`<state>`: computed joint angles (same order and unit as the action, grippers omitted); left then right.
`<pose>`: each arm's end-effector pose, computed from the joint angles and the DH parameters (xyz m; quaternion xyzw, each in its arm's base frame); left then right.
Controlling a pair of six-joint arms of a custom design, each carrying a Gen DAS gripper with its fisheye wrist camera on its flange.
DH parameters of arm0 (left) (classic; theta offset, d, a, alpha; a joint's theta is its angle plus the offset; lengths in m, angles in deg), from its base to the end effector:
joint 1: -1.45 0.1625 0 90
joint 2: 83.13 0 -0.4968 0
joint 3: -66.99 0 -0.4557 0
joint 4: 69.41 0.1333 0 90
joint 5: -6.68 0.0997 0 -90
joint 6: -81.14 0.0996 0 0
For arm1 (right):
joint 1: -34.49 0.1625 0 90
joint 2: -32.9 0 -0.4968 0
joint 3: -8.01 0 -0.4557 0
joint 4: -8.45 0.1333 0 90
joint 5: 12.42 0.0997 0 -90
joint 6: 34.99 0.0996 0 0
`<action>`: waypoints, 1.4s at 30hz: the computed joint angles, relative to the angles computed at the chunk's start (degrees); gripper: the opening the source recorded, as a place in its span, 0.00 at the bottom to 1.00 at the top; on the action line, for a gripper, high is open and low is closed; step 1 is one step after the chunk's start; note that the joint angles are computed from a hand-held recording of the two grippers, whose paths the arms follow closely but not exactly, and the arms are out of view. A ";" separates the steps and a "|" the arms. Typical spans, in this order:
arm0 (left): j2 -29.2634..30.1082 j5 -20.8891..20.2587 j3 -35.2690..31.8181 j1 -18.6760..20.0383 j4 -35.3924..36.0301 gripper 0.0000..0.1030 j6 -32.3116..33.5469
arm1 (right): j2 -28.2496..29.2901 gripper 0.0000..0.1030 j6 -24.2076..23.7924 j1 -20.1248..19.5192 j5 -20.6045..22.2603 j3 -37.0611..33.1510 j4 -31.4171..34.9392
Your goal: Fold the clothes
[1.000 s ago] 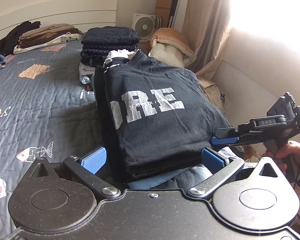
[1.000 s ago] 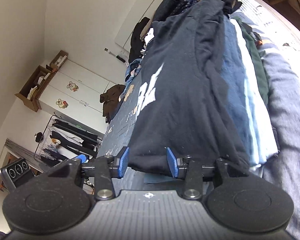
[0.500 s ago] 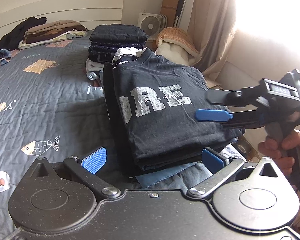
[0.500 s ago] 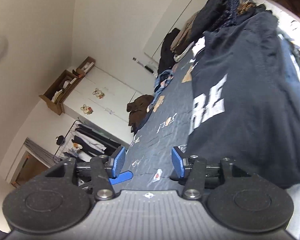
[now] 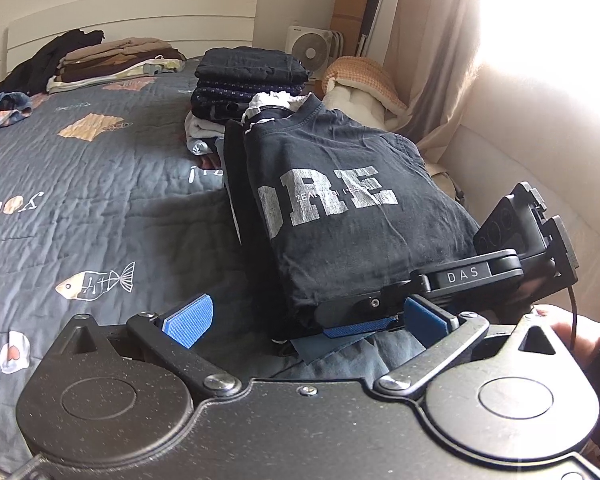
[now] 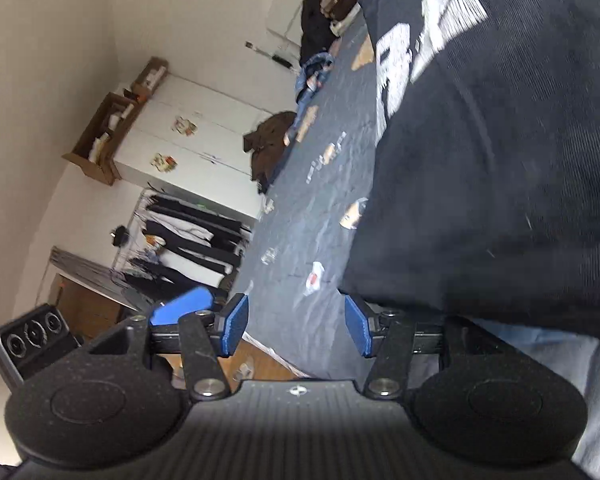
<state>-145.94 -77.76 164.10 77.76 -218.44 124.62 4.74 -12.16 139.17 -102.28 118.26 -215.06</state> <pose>-0.0352 -0.7484 0.2993 0.4577 0.8617 -0.1945 0.1008 0.2916 -0.5860 -0.0386 0.0635 0.8988 -0.4104 0.1405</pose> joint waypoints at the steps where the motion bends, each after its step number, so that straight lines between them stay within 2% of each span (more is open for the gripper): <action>1: -0.05 -0.17 -0.02 0.06 0.07 1.00 0.09 | -0.20 0.51 0.51 0.52 -1.13 0.03 -0.04; 2: -0.09 -0.35 -0.04 0.13 0.13 1.00 0.18 | -0.40 0.51 0.80 1.01 -1.92 0.00 -0.27; 5: -0.21 -0.73 -0.22 0.32 0.44 1.00 0.29 | -0.97 0.51 -1.26 2.31 0.54 -1.47 -3.41; 8: -0.18 -0.76 -0.46 0.41 0.29 1.00 0.05 | -2.06 0.55 -3.41 3.41 0.32 -4.21 -1.55; 12: 0.00 -0.86 -1.05 0.68 0.65 1.00 -0.42 | -2.46 0.57 -1.25 1.37 -0.50 -6.85 3.36; 15: 0.13 -0.78 -1.29 0.84 0.90 1.00 -0.38 | -2.14 0.57 2.29 -0.07 -4.63 -7.44 7.79; 18: 0.47 -0.78 -1.74 0.99 1.42 1.00 -0.44 | -0.49 0.57 3.00 -0.66 -3.44 -6.77 5.72; 21: 0.64 -0.78 -1.86 1.04 1.51 1.00 -0.60 | 0.26 0.57 2.16 0.29 -4.15 -6.45 6.20; 32: 0.00 -0.94 -1.44 1.15 0.77 1.00 -0.17 | -0.56 0.57 2.02 5.09 -14.22 -6.75 13.40; 38: -0.65 -1.62 -0.54 1.16 0.36 1.00 0.41 | -0.56 0.57 3.31 6.69 -15.79 -6.02 13.25; 40: -0.90 -1.55 -0.10 1.08 -0.06 1.00 0.67 | -0.52 0.57 1.90 8.07 -18.57 -6.09 11.88; 42: -1.02 -1.53 0.17 0.98 -0.41 1.00 0.78 | -0.71 0.57 -0.42 9.83 -23.23 -5.77 9.96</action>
<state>-146.96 -79.30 164.27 78.74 -218.85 125.40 4.02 -12.58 149.01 -125.51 112.49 -205.10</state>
